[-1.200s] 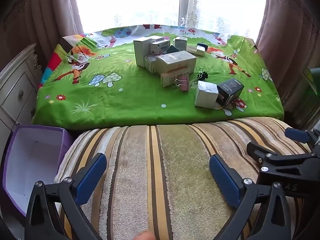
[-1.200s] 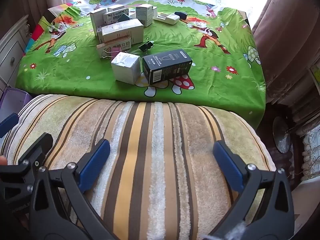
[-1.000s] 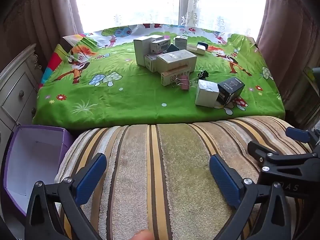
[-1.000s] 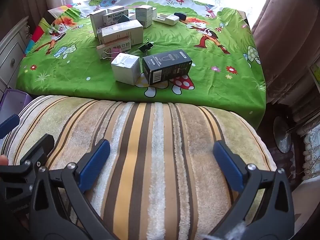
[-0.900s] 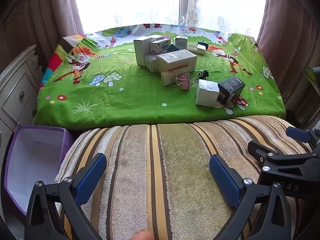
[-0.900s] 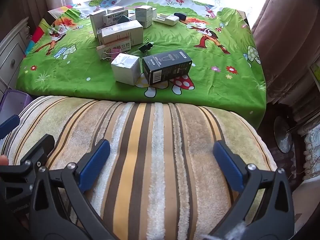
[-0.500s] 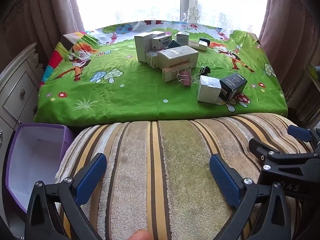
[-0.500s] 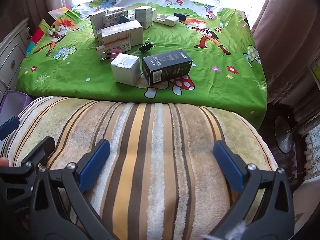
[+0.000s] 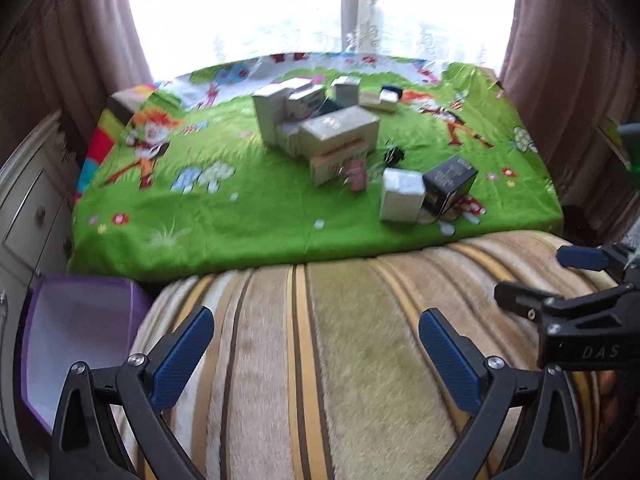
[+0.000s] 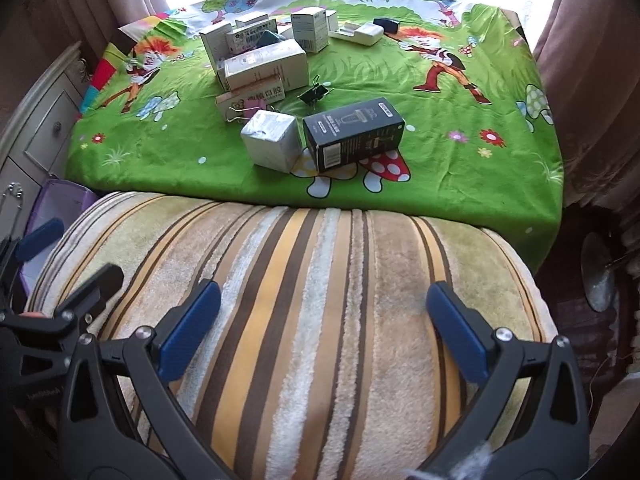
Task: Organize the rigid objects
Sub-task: 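Move both tools toward the small white box and black DORMI box, then grasp the small white box with the left tool while the right tool grasps the black DORMI box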
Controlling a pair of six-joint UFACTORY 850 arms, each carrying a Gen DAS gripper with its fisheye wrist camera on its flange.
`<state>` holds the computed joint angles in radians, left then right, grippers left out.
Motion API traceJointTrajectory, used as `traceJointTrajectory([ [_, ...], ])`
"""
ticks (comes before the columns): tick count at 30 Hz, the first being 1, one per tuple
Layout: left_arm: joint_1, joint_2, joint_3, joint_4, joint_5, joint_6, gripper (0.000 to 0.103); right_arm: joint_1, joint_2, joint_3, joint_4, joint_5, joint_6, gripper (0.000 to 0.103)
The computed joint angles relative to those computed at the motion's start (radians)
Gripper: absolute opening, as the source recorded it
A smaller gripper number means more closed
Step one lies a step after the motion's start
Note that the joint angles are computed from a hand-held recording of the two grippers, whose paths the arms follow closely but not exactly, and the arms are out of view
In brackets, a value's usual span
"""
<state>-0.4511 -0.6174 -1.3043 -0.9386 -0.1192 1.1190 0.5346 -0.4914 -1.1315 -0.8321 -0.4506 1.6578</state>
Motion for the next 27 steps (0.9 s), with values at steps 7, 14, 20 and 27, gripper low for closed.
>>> traceJointTrajectory([
  [7, 0.013, -0.104, -0.203, 0.023, -0.22, -0.043, 0.086, -0.044, 0.004, -0.025, -0.062, -0.031, -0.081, 0.103],
  [14, -0.03, -0.248, -0.418, 0.231, -0.36, -0.24, 0.065, -0.103, -0.047, -0.085, -0.009, -0.028, -0.267, 0.103],
  [20, -0.049, -0.386, -0.624, 0.395, -0.48, -0.434, 0.061, -0.13, -0.095, -0.131, -0.003, -0.031, -0.35, 0.103],
  [27, -0.058, -0.512, -0.815, 0.491, -0.577, -0.562, 0.057, -0.161, -0.148, -0.185, 0.023, -0.021, -0.425, 0.103],
])
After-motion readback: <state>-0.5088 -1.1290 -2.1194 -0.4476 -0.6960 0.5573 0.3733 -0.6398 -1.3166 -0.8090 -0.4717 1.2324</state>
